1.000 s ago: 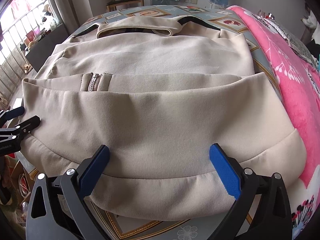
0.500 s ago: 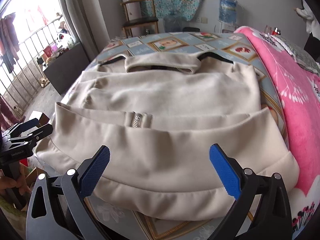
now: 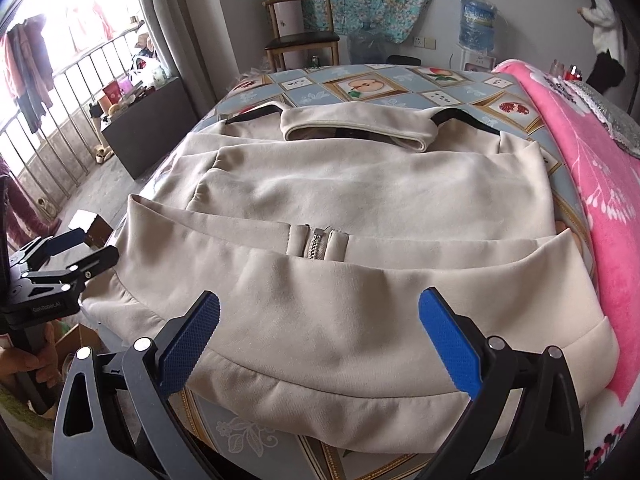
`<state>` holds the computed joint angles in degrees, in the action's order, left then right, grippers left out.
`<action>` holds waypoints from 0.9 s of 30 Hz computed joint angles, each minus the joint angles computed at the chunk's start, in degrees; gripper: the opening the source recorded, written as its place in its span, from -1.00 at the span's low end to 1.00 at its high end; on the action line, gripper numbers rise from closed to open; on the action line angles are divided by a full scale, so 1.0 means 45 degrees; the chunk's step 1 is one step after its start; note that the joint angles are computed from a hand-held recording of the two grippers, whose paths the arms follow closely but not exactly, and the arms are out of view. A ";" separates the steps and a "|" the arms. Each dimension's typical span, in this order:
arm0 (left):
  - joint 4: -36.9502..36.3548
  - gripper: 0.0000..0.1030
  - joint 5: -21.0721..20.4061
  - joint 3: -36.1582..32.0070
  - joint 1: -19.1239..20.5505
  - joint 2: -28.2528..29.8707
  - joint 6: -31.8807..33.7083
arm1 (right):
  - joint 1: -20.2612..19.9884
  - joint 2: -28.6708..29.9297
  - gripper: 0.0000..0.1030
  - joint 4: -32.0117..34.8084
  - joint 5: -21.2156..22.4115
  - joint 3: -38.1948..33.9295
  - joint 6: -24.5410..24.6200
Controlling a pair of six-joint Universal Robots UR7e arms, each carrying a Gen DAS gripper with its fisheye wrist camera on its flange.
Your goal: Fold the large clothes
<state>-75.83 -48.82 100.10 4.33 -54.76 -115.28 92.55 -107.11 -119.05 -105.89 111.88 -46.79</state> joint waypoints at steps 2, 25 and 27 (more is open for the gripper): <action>0.0074 0.86 0.0001 -0.0165 0.0022 0.0159 0.0335 | -0.0021 -0.0004 0.89 0.0413 0.0053 -0.0089 0.0076; -0.1305 -0.17 -0.0142 0.0345 0.0986 -0.0157 0.2377 | 0.0159 0.1144 -0.24 0.0796 -0.1599 -0.0235 0.0771; -0.1265 -0.21 -0.0037 0.0331 0.1014 -0.0123 0.2313 | 0.0207 0.1218 -0.51 0.0417 -0.1840 -0.0204 0.0619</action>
<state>-81.52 -48.99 101.59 8.90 -55.31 -104.87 93.48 -101.63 -117.17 -114.17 110.96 -44.00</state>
